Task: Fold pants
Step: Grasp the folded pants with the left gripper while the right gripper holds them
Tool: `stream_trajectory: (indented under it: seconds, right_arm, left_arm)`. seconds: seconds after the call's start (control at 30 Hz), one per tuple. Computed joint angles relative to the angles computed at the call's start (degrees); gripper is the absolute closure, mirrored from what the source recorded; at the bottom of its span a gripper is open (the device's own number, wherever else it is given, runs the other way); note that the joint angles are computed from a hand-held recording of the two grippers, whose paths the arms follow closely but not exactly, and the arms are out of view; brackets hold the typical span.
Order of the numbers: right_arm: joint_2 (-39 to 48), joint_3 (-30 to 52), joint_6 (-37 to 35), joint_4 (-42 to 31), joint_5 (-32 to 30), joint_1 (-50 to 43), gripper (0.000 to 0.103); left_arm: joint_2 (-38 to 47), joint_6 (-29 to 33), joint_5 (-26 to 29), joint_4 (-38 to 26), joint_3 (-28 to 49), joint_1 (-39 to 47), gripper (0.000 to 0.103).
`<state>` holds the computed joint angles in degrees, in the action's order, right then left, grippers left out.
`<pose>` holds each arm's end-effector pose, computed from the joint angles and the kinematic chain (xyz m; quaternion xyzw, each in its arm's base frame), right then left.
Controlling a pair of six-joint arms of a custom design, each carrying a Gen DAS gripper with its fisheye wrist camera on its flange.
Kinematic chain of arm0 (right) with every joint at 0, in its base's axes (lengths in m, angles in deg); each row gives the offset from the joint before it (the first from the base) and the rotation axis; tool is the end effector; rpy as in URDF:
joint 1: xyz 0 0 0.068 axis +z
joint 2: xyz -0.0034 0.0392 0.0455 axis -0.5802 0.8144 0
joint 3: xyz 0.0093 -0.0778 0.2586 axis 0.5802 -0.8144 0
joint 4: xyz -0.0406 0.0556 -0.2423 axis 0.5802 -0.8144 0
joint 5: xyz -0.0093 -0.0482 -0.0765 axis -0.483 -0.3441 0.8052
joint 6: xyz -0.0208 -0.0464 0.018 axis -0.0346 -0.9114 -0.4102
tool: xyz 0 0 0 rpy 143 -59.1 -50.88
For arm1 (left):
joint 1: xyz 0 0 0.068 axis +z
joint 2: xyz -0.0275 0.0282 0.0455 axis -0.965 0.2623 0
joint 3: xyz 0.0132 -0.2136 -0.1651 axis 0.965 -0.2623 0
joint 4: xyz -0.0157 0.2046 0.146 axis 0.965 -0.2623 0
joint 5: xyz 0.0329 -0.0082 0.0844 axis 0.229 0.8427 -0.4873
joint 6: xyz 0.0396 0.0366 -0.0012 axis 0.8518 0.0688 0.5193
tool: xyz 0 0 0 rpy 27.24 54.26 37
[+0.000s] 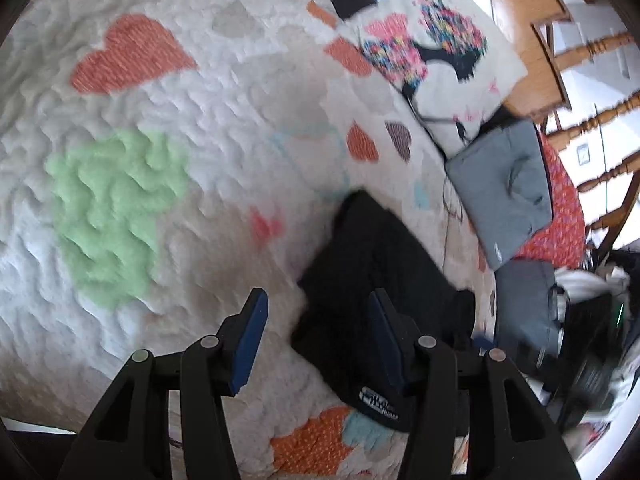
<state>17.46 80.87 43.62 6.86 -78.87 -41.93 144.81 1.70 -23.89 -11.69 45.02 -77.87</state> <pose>0.3081 -0.0154 0.1627 -0.0219 0.9502 0.2639 0.1641 0.2668 -0.0318 0.0687 -0.1700 0.8984 -0.3343 0.2284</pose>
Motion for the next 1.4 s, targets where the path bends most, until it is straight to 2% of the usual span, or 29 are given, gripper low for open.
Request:
stream_trajectory:
  seconds: [0.1, 0.23, 0.33, 0.43, 0.53, 0.6, 0.63, 0.67, 0.7, 0.73, 0.77, 0.87, 0.9, 1.0, 1.17, 1.23, 1.4]
  right_arm:
    - [10.3, 13.3, 3.4, -5.9, 1.7, 7.2, 0.027]
    - [22.9, 30.3, 6.3, -14.5, 10.8, 14.4, 0.026]
    - [31.2, 42.2, 8.4, -21.6, 16.3, 17.7, 0.026]
    - [41.2, 57.4, 9.5, -32.0, 22.3, 21.0, 0.019]
    - [53.8, 77.7, 9.1, -46.1, 30.8, 25.1, 0.015]
    - [59.6, 86.3, 7.7, -52.0, 36.0, 27.1, 0.013]
    - [60.5, 87.4, 7.4, -52.5, 37.6, 27.9, 0.013]
    - [59.7, 85.7, 7.3, -51.1, 39.4, 28.8, 0.013]
    - [57.1, 81.0, 6.6, -48.2, 40.3, 29.2, 0.015]
    - [55.1, 77.6, 5.9, -46.2, 40.6, 29.2, 0.021]
    - [51.4, 71.6, 5.1, -42.7, 41.7, 29.1, 0.036]
    - [41.3, 56.8, 3.5, -34.0, 40.3, 27.8, 0.057]
    - [37.6, 52.2, 3.0, -31.3, 39.1, 26.9, 0.06]
    - [27.5, 40.5, 1.7, -24.5, 34.8, 23.7, 0.064]
    - [13.5, 26.8, -0.8, -17.7, 28.5, 16.9, 0.065]
    - [8.9, 22.3, -2.2, -15.8, 25.9, 12.7, 0.065]
    - [3.7, 16.9, -5.8, -13.5, 18.6, 0.9, 0.065]
  left_arm:
    - [1.9, 0.1, -1.1, 0.5, 0.7, -3.8, 0.051]
    - [1.8, 1.2, -9.3, 1.4, 0.5, -9.8, 0.036]
    - [1.6, 0.3, -12.6, 3.9, -0.6, -12.7, 0.024]
    - [1.8, -1.4, -14.2, 5.7, -1.3, -14.2, 0.019]
    - [2.2, -3.4, -13.9, 6.4, -1.4, -14.3, 0.019]
    - [2.0, -3.2, -12.6, 5.9, -1.6, -13.8, 0.023]
    - [2.0, -2.9, -11.5, 5.4, -1.5, -13.5, 0.041]
    - [2.2, -2.2, -9.8, 5.4, -1.7, -12.8, 0.054]
    - [3.4, -2.0, -6.0, 6.3, -1.5, -11.8, 0.06]
    - [4.2, -2.8, -4.0, 7.9, -1.9, -11.3, 0.069]
    - [4.4, -2.9, -2.9, 8.9, -2.2, -11.1, 0.069]
    - [2.3, -3.2, -1.8, 12.4, -4.5, -11.7, 0.07]
    - [1.2, -3.5, -1.8, 13.5, -5.4, -12.4, 0.07]
    - [-1.7, -4.1, -2.2, 15.2, -6.9, -15.2, 0.07]
    - [-4.6, -5.7, -4.8, 14.8, -5.7, -21.9, 0.07]
    - [-4.9, -6.4, -7.0, 14.2, -4.3, -25.6, 0.07]
    - [-3.2, -7.3, -11.9, 11.6, 1.1, -34.4, 0.07]
